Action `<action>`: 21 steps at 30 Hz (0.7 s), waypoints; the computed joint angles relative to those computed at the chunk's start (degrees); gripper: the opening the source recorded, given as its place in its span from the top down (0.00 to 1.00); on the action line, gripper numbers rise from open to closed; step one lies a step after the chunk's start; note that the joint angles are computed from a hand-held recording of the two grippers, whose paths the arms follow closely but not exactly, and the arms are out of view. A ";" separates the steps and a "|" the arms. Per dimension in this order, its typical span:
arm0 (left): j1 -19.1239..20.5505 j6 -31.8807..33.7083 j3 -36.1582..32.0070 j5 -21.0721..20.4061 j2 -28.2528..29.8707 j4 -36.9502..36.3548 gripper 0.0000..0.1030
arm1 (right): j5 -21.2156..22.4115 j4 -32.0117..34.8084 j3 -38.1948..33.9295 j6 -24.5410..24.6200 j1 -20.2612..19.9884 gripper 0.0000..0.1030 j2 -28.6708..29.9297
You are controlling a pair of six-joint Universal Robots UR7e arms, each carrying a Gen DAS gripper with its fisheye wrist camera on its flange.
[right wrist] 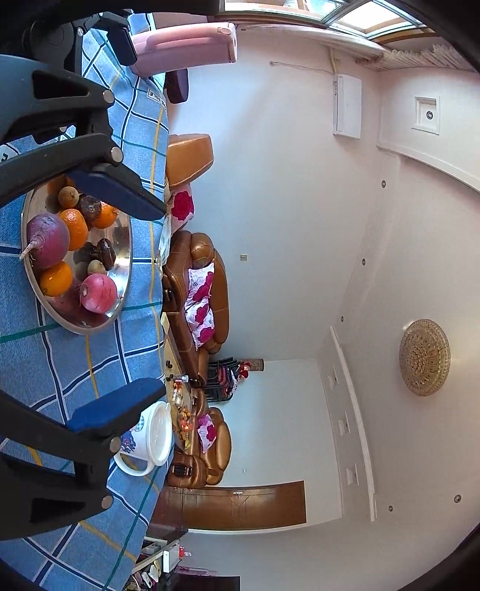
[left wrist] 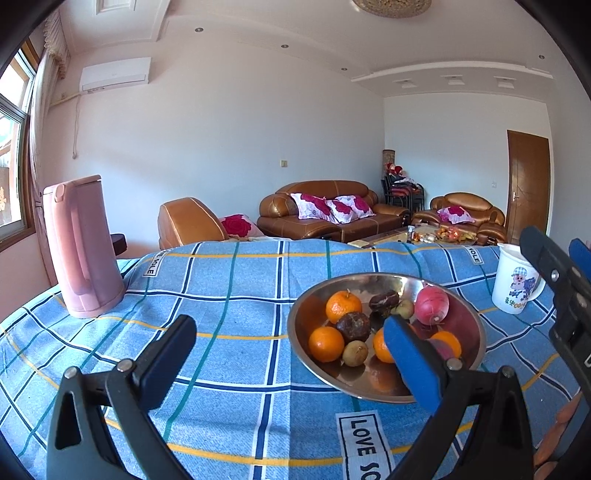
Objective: Organize fruits
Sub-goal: 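Withdraw both open grippers from the steel plate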
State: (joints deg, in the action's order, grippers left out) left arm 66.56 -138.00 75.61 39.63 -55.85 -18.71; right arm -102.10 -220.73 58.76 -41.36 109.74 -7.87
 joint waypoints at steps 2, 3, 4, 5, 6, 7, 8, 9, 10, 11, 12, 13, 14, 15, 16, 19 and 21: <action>0.04 -0.21 -0.10 -0.02 0.04 0.14 0.00 | -0.23 -0.45 0.13 -0.01 0.04 0.14 0.01; 0.02 -0.25 -0.08 -0.02 0.04 0.10 0.00 | -0.16 -0.88 0.38 0.05 0.05 0.14 -0.06; 0.01 -0.31 0.02 -0.04 -0.02 0.03 0.00 | 0.05 -1.32 0.66 0.07 0.03 0.14 -0.15; 0.00 -0.28 0.11 -0.07 -0.04 -0.07 0.00 | 0.20 -1.60 0.75 -0.02 0.03 0.14 -0.14; 0.00 -0.26 0.11 -0.05 -0.04 0.00 0.00 | 0.22 -1.76 0.73 -0.15 0.05 0.13 -0.09; 0.00 -0.26 0.11 -0.05 -0.04 0.00 0.00 | 0.17 -1.74 0.66 -0.27 0.07 0.12 -0.03; -0.03 0.01 0.13 -0.04 -0.03 -0.06 0.00 | 0.01 -1.44 0.56 -0.32 0.11 0.11 -0.01; -0.07 0.20 0.26 -0.09 -0.09 -0.17 0.00 | -0.23 -1.07 0.39 -0.27 0.13 0.11 0.01; -0.09 0.36 0.35 -0.16 -0.12 -0.28 0.00 | -0.41 -0.87 0.28 -0.16 0.13 0.10 0.03; -0.10 0.34 0.37 -0.15 -0.14 -0.30 0.00 | -0.48 -0.78 0.20 0.02 0.11 0.10 0.02; -0.10 0.30 0.37 -0.13 -0.12 -0.36 0.00 | -0.56 -0.85 0.25 0.18 0.11 0.10 0.00; -0.10 0.40 0.37 -0.17 -0.12 -0.43 0.00 | -0.59 -0.92 0.28 0.33 0.08 0.10 -0.02; -0.13 0.48 0.50 -0.21 -0.16 -0.64 0.00 | -0.57 -1.01 0.39 0.41 0.07 0.10 -0.07; -0.16 0.53 0.59 -0.24 -0.20 -0.79 0.00 | -0.54 -1.01 0.43 0.40 0.07 0.10 -0.08; -0.18 0.60 0.68 -0.30 -0.25 -0.94 0.00 | -0.51 -0.94 0.40 0.32 0.07 0.10 -0.06; -0.17 0.61 0.61 -0.43 -0.22 -0.91 0.00 | -0.32 -1.10 0.40 -0.07 0.09 0.10 -0.01; -0.19 0.48 0.41 -0.79 -0.12 -0.75 0.00 | -0.31 -1.05 0.35 -0.26 0.11 0.10 0.01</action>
State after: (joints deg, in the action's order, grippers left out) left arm 66.37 -137.52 76.02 38.84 -55.97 -19.47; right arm -102.41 -221.78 59.11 -41.62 109.85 -7.86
